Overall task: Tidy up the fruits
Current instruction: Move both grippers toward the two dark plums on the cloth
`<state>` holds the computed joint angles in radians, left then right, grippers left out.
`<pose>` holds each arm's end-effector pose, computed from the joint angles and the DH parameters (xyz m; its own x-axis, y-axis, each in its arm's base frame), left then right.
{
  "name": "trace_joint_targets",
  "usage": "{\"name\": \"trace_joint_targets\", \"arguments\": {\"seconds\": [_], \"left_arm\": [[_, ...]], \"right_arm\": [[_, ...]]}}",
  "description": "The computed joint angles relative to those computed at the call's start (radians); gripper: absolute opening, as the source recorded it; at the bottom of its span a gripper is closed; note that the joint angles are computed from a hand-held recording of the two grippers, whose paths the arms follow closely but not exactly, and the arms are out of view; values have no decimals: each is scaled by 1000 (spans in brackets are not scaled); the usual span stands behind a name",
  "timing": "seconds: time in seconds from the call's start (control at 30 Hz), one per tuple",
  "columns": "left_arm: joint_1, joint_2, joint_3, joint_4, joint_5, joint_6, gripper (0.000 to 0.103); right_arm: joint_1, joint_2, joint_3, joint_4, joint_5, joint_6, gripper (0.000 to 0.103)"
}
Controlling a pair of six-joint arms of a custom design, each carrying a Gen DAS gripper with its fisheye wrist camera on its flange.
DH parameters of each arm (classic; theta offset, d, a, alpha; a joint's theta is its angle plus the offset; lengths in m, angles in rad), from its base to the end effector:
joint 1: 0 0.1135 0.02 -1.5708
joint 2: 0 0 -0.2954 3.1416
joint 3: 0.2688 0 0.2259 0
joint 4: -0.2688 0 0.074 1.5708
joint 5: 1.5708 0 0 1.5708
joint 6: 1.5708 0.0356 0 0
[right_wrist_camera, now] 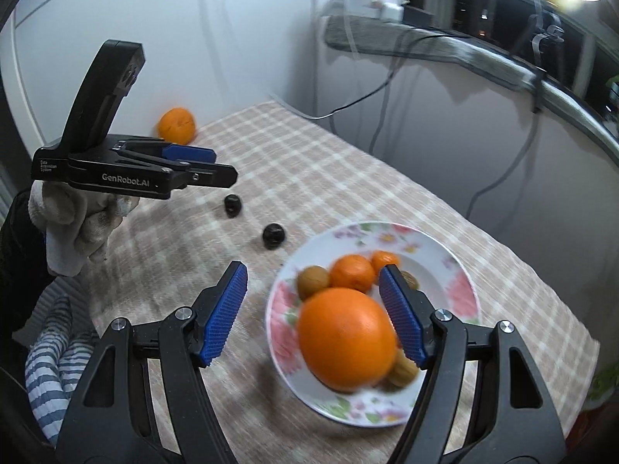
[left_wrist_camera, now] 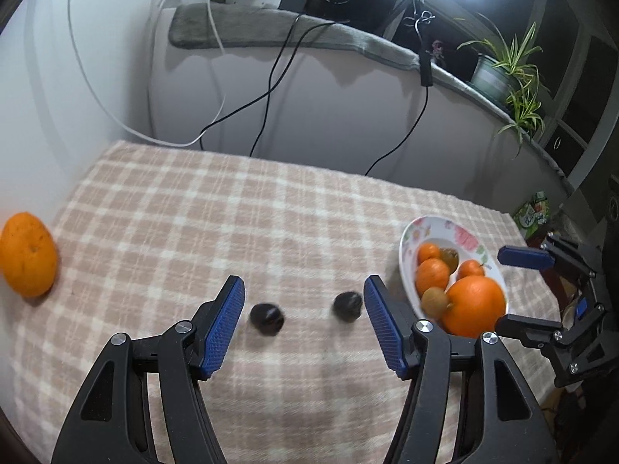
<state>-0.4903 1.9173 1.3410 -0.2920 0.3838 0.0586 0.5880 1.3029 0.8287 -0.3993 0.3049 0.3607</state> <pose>0.3508 -0.2024 0.2413 -0.6341 0.4000 -0.6618 0.6884 0.6818 -0.2475 0.1992 0.1200 0.2695 -0.7269 -0.0800 -0.6820 -0.1199 0.9927 0.0113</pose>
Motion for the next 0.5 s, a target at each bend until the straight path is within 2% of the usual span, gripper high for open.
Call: {"name": "trace_joint_targets", "arguments": {"seconds": [0.1,0.5], "left_arm": [[9,-1,-21,10,0,10,62],[29,27,-62,4,15,64,46]], "right_arm": [[-6,67,38,6,-28,-26,73],[-12,297,209,-16,-107,-122,73]]}}
